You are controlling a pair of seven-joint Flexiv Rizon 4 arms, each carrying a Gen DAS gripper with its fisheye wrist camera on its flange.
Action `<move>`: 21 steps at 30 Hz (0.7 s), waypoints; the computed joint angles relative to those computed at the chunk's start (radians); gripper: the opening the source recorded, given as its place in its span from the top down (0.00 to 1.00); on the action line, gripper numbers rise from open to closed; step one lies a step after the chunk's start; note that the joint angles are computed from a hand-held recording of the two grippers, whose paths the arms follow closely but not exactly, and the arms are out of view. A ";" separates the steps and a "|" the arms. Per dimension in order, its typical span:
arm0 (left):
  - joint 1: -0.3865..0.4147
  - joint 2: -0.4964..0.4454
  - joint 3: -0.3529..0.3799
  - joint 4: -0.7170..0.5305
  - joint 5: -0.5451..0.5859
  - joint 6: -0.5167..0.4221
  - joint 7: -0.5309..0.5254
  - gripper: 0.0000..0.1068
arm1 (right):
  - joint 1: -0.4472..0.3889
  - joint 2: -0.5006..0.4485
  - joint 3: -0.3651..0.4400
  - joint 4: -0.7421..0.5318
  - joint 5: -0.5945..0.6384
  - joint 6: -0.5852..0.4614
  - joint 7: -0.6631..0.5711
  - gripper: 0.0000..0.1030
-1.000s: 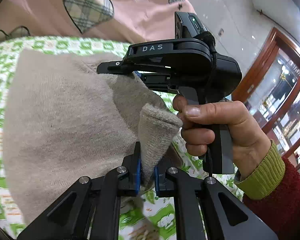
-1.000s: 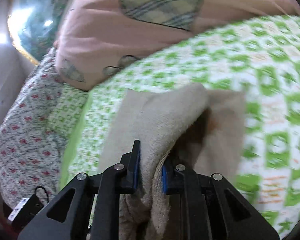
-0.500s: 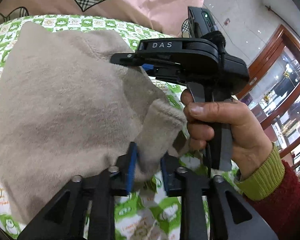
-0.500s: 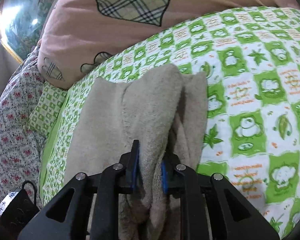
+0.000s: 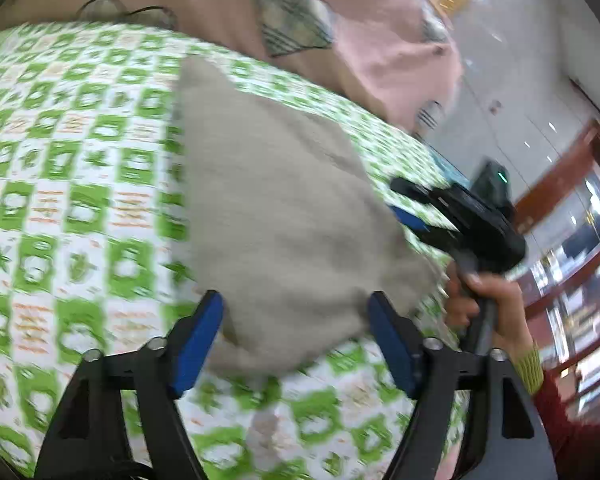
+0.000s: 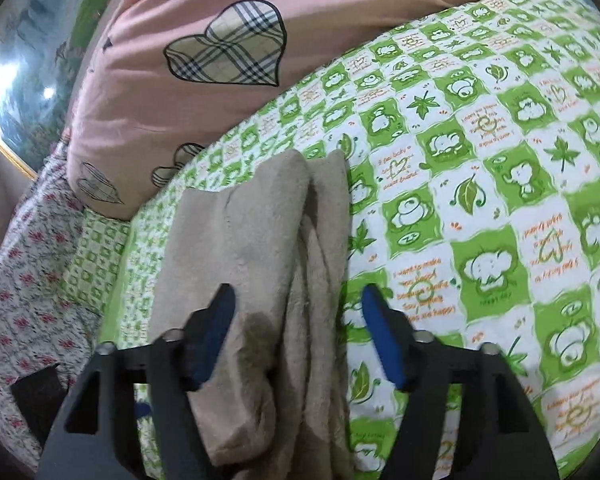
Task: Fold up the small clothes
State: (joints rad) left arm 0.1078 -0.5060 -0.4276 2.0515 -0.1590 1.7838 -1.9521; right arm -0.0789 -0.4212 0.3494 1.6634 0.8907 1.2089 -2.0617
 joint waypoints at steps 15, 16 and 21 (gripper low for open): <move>0.317 -0.339 -0.326 -0.205 -0.003 -0.078 0.123 0.28 | 0.021 -0.089 0.003 -0.072 -0.091 -0.113 0.046 0.38; 0.309 -0.346 -0.319 -0.223 0.020 -0.089 0.121 0.40 | 0.011 -0.093 0.011 -0.077 -0.080 -0.122 0.043 0.44; 0.272 -0.265 -0.272 -0.175 -0.013 -0.069 0.166 0.62 | 0.023 -0.058 0.022 -0.046 -0.057 -0.087 0.045 0.62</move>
State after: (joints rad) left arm 0.3802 -0.7713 -0.7000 1.8761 -0.1719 1.7149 -1.7864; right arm -0.0554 -0.4788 0.3714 1.6179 0.8333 1.1219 -2.0167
